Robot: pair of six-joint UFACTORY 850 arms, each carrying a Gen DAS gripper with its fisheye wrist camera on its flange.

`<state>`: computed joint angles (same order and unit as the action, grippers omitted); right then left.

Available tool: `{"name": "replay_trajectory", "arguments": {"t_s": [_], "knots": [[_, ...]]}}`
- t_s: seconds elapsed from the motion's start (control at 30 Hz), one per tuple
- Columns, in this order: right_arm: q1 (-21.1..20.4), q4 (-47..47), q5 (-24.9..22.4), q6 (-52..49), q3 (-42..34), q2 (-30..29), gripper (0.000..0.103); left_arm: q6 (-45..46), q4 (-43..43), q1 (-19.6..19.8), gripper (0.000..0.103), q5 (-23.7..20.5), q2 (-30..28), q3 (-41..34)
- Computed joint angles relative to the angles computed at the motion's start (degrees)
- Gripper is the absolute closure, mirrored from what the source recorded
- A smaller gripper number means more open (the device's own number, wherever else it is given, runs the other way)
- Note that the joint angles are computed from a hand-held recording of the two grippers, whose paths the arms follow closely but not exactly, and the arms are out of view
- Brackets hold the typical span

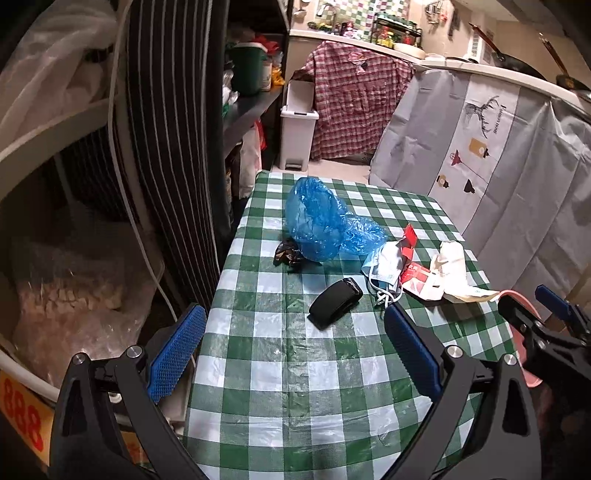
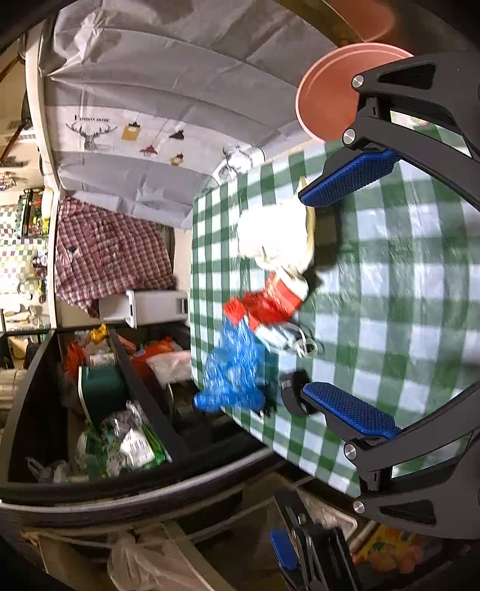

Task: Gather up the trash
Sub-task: 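Grasp the cream paper bag with the right tool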

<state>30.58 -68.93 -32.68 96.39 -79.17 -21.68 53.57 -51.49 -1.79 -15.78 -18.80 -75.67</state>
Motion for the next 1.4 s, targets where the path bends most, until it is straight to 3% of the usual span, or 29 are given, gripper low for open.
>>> {"name": "replay_trajectory", "arguments": {"t_s": [0.2, 0.47, 0.83, 1.0, 1.17, 1.23, 1.3, 1.4], "knots": [[-3.74, 2.63, -2.45, -3.0, -0.9, -2.75, 0.007, -2.68, 2.05, -0.06, 0.009, -0.48, -0.68, -0.65], [-6.38, 6.13, -0.96, -9.19, -2.67, -6.62, 0.007, -2.48, 2.75, -0.42, 0.009, -0.5, -1.08, -0.98], [-9.06, 8.42, -0.44, -5.51, -6.91, -10.32, 0.007, -1.34, 4.38, -1.47, 0.009, -0.01, -1.48, -0.84], [-10.66, 17.59, 2.48, -10.49, -7.35, -11.79, 0.007, -1.34, 5.08, -1.74, 0.009, 0.17, -1.75, -0.96], [-10.92, 20.78, 5.67, -12.26, -6.62, -12.05, 0.008, -1.17, 5.18, -1.91, 0.009, 0.3, -1.65, -0.8], [-10.6, 20.7, 5.68, -13.14, -6.89, -12.5, 0.01, -0.98, 5.1, -1.94, 0.009, 0.38, -1.57, -0.7], [-10.4, 20.97, 5.09, -13.91, -7.37, -12.81, 0.022, -0.89, 5.21, -1.94, 0.009, 0.53, -1.52, -0.59], [-10.18, 20.06, 5.0, -13.37, -7.33, -12.77, 0.024, -1.58, 5.65, -1.89, 0.009, 0.49, -1.48, -0.59]]}}
